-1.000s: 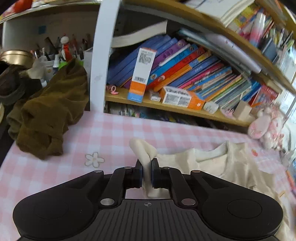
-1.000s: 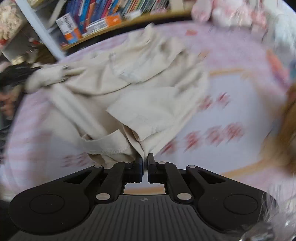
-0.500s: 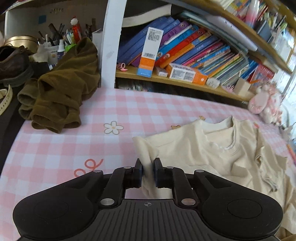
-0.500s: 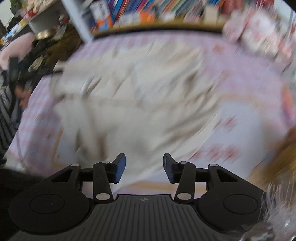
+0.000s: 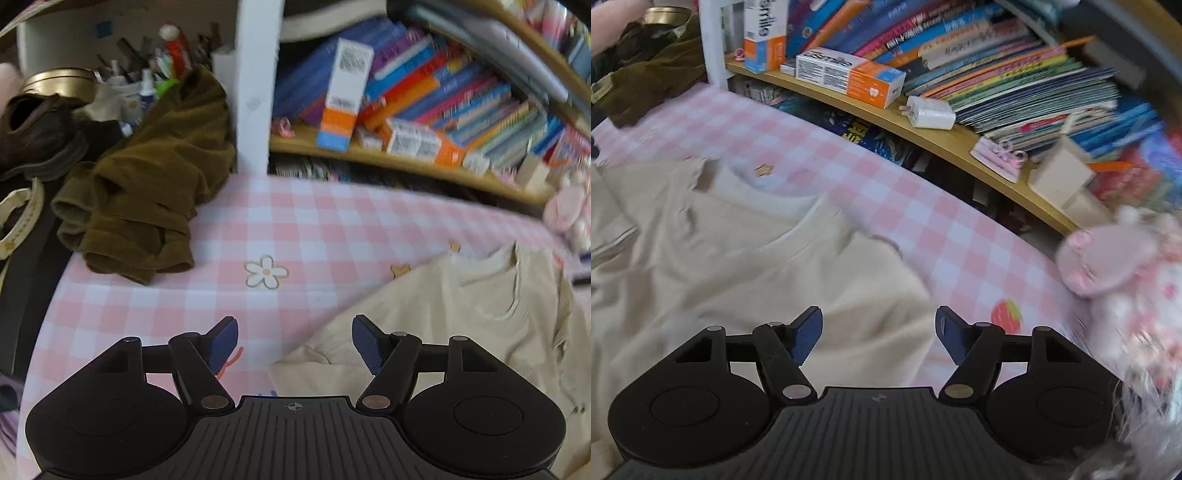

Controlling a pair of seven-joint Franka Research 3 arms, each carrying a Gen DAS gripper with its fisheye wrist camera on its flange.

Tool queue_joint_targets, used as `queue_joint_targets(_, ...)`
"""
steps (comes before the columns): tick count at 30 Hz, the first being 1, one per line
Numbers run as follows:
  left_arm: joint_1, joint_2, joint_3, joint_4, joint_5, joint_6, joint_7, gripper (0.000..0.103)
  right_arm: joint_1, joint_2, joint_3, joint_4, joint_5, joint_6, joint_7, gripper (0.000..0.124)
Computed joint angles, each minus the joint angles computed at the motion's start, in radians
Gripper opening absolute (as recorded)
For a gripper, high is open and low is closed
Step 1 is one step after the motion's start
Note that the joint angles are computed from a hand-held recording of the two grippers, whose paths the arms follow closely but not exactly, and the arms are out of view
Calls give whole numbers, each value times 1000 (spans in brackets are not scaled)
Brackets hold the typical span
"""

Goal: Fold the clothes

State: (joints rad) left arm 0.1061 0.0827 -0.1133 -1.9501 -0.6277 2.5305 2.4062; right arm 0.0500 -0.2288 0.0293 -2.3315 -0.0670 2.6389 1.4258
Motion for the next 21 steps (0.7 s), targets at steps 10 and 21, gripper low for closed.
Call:
queue_joint_targets(10,-24,53,-23,16,251,-11,-140,68,18,198,-84,158,310,-58,-469,53)
queue_joint_targets(21,-38,-30,-19,-46,293,1,-137,8,-3,39,-63,3,384,14,-466,8)
